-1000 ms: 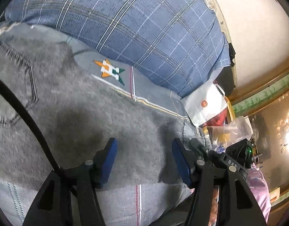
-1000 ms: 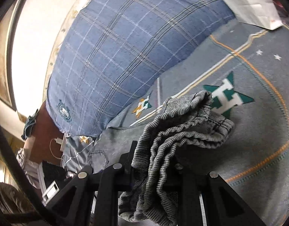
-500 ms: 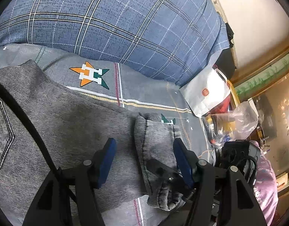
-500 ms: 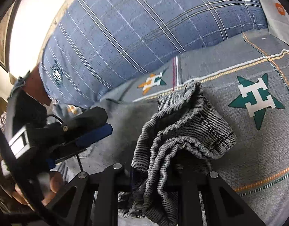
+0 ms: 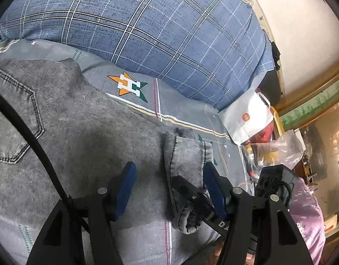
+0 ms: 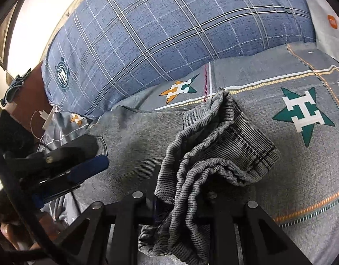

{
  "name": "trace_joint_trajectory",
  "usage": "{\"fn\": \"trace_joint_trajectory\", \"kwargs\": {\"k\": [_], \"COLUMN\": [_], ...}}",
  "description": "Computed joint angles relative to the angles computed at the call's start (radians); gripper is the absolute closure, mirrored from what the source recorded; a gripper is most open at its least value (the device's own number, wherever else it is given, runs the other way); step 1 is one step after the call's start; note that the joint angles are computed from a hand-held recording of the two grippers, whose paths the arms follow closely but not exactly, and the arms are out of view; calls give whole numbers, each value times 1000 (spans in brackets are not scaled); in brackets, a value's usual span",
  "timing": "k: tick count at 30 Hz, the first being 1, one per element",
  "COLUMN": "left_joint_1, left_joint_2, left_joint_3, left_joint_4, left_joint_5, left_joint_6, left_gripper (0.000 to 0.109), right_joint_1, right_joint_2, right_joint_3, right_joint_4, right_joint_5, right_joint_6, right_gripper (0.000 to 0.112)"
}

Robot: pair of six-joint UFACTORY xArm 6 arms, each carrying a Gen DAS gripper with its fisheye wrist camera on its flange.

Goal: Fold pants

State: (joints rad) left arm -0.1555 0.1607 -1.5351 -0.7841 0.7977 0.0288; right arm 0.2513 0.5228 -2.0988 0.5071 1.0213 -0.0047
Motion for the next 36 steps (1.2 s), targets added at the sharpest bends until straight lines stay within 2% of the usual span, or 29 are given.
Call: {"fn": "trace_joint_trajectory", "kwargs": {"k": [7, 10, 15, 18, 20, 23, 24, 26, 28, 29, 31, 34, 36], "left_joint_1": [18, 17, 24, 29, 35, 52, 56, 68, 82, 85, 88, 75, 58], "left_joint_2": [-5, 17, 24, 0, -15, -26, -28, -32, -26, -21, 3, 55, 66], "left_joint_3": [4, -10, -6, 20, 34, 41, 42, 43, 32, 25, -6, -74, -81], "left_joint_4": [-5, 37, 10, 14, 23, 41, 46, 58, 51, 52, 49, 87, 99], "left_joint_5": [17, 13, 16, 4, -1, 3, 0, -8, -10, -9, 8, 65, 67], "left_joint_6": [14, -8, -12, -9, -10, -23, -24, -28, -37, -47, -48, -45, -36], "left_gripper": [45, 45, 45, 45, 45, 45, 45, 45, 45, 45, 44, 44, 44], "right_joint_1": [14, 17, 33, 36, 38, 40, 38, 27, 4, -20, -60, -91, -106], "right_joint_2": [-19, -19, -42, -53, -28, 42, 55, 54, -1, -31, -67, -108, -114], "right_joint_3": [32, 29, 60, 72, 34, -74, -97, -113, -35, 12, 80, 146, 163], "right_joint_4": [-38, -56, -84, -53, -53, -55, -37, 42, 138, 228, 367, 368, 454], "right_joint_5": [-41, -41, -83, -110, -80, 30, 57, 82, 24, -5, -29, -82, -76], "right_joint_6": [36, 43, 32, 8, 8, 54, 54, 17, -20, -38, -57, 4, -27], "right_gripper": [88, 88, 88, 88, 83, 68, 63, 63, 57, 54, 54, 53, 53]}}
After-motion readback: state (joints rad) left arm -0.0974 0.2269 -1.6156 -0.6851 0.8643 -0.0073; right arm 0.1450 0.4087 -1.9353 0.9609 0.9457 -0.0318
